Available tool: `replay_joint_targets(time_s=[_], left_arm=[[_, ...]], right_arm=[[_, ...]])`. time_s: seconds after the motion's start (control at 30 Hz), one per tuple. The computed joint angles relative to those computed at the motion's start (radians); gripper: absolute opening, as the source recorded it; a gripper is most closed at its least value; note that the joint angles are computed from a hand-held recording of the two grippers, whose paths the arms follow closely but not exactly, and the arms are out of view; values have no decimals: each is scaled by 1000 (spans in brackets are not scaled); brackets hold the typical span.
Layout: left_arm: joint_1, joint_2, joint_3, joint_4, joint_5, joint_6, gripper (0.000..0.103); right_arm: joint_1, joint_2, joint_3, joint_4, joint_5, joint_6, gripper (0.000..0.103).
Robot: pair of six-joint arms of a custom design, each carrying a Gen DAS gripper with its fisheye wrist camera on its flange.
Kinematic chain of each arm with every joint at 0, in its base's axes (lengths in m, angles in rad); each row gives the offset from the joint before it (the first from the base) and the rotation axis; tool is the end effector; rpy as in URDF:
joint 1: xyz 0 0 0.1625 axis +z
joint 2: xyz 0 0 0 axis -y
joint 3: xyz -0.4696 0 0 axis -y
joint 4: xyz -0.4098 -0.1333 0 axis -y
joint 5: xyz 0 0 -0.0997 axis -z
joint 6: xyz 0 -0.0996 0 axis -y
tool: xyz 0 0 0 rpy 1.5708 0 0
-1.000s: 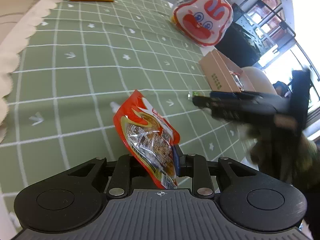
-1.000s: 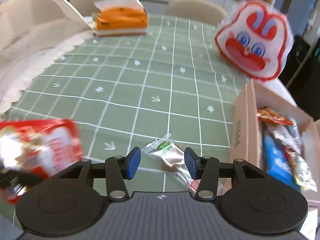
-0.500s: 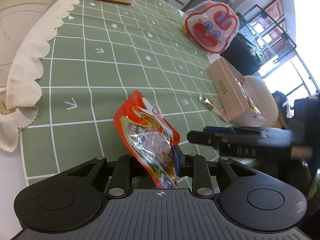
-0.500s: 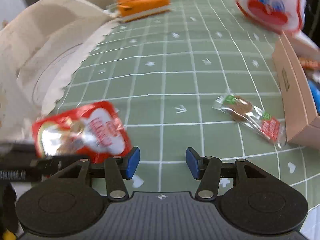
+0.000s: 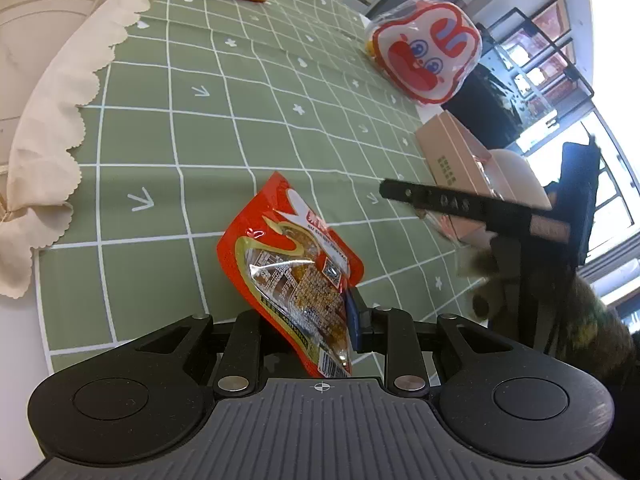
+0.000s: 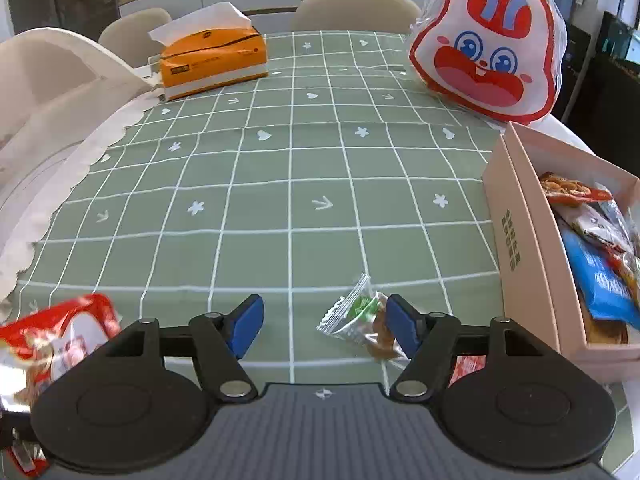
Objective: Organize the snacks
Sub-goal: 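Lift the red packet with the left gripper while the right moves to the lollipop packet, then grasp the clear lollipop packet with the right gripper while the left holds the red packet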
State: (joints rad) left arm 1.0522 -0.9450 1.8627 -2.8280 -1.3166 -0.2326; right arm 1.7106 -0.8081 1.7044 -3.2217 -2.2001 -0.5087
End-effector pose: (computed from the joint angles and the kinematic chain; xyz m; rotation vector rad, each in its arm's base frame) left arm -0.1847 -0.6432 0.1599 0.3587 2.9478 -0.6126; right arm 0.1726 -0.6908 0.1916 0.4502 -2.2678 0.7564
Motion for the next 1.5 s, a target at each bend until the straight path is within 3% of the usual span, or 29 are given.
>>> replay_joint_targets(time_s=[0.1, 0.2, 0.23, 0.33, 0.43, 0.5, 0.57, 0.6, 0.7, 0.77, 0.83, 0.9, 1.03, 1.17, 1.23, 1.27, 1.4, 1.43, 1.5], left_arm=[[0, 1, -3, 5, 0, -1, 27], [4, 4, -9, 14, -7, -3, 27], [4, 4, -10, 16, -7, -3, 27], [3, 6, -14, 20, -6, -6, 28], [1, 8, -15, 25, -4, -6, 28], [0, 10, -17, 32, -1, -9, 28], [-3, 12, -20, 40, 6, -12, 28], [-6, 11, -20, 45, 11, -14, 28], [-13, 10, -21, 59, 26, -12, 28], [-15, 8, -19, 56, 29, -14, 28], [-12, 8, -16, 44, 23, -23, 28], [-9, 11, -18, 37, 17, -27, 28], [-17, 13, -23, 54, 30, -17, 28], [-27, 14, -22, 69, 34, -8, 26], [-27, 20, -27, 80, 24, -2, 25], [-27, 22, -28, 83, 21, 1, 25], [-27, 24, -29, 84, 18, 3, 24], [-27, 23, -28, 85, 18, 1, 24], [-29, 21, -25, 85, 21, 0, 24]], right_arm=[[-1, -46, 77, -7, 44, 42, 70], [-21, -126, 157, 101, 155, 154, 69], [-18, -138, 183, 76, 161, 136, 69], [-5, -133, 238, -121, 128, -26, 69], [-7, -88, 210, -279, 85, -155, 69], [-19, -61, 153, -261, 81, -203, 70], [-28, -29, 68, -169, 68, -218, 70], [-31, -15, 32, -116, 54, -199, 70], [-51, -29, -14, 60, 58, -16, 71], [-63, -74, 52, 62, 128, 52, 72], [-70, -129, 134, 80, 203, 66, 72], [-66, -156, 204, 44, 216, 3, 72], [-40, -163, 277, -75, 145, -166, 72], [-37, -201, 353, -222, 129, -164, 72], [-46, -223, 372, -202, 133, -133, 72], [-49, -230, 383, -202, 132, -156, 72], [-43, -179, 395, -384, 44, -415, 72], [-48, -167, 392, -419, 38, -452, 72], [-55, -165, 377, -391, 40, -435, 72]])
